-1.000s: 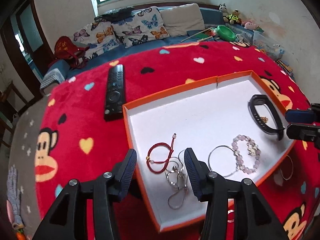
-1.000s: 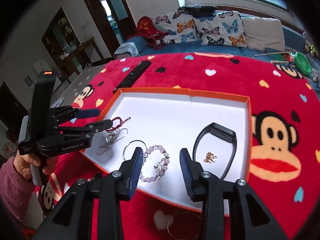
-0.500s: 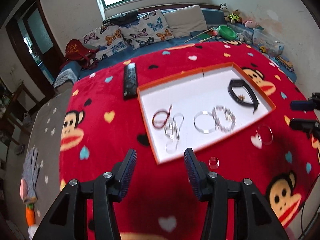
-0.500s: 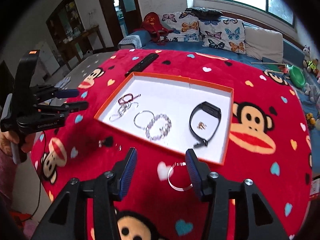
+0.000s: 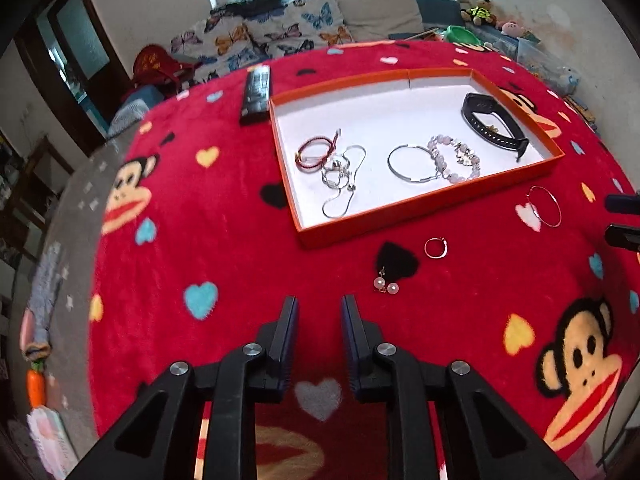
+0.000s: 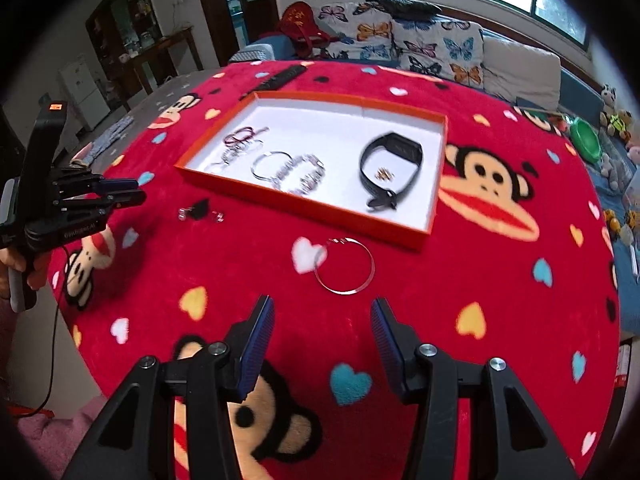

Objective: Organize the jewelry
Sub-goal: 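Lift both tools out of the tray toward the loose earrings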

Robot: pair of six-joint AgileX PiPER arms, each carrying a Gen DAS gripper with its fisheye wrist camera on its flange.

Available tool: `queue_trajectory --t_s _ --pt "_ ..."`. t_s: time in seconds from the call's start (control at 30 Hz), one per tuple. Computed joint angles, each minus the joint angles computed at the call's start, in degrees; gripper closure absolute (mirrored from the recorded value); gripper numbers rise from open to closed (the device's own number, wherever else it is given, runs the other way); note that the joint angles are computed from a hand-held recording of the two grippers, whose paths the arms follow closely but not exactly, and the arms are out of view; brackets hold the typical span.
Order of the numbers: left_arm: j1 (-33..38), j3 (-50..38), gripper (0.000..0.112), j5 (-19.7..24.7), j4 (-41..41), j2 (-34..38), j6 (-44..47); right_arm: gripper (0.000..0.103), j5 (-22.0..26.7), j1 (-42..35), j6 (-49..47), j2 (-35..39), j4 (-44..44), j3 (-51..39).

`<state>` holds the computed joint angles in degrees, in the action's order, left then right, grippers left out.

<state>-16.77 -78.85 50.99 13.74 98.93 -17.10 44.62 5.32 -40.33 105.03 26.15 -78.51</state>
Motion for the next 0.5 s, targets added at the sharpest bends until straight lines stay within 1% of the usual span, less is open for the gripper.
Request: queue_trajectory --t_s 0.1,0.2,0.33,0.43,0.5 --pt "1.1 -0.9 0.089 -1.2 -3.0 1.9 1.0 0.048 0.1 -0.9 -0.8 1.0 1.8 0.0" --pt "2.3 -1.7 0.088 -2.6 -6.7 3.1 1.0 0.048 -1.5 -1.2 -1.8 1.5 3.1 0.6" --pt "1.1 -1.5 0.088 -4.6 -5.4 4.2 -3.5 0.048 -2.1 -2.0 -4.7 2.3 6.2 0.9" --pt "0.4 -1.0 0.088 -6.0 -7.6 5.2 -5.0 0.048 -2.8 -2.1 -6.4 2.7 7.5 1.3" --pt "-0.6 -0.5 0.088 -7.0 -6.6 5.6 -7.6 0.048 -3.1 -1.9 -6.8 3.0 7.7 1.3"
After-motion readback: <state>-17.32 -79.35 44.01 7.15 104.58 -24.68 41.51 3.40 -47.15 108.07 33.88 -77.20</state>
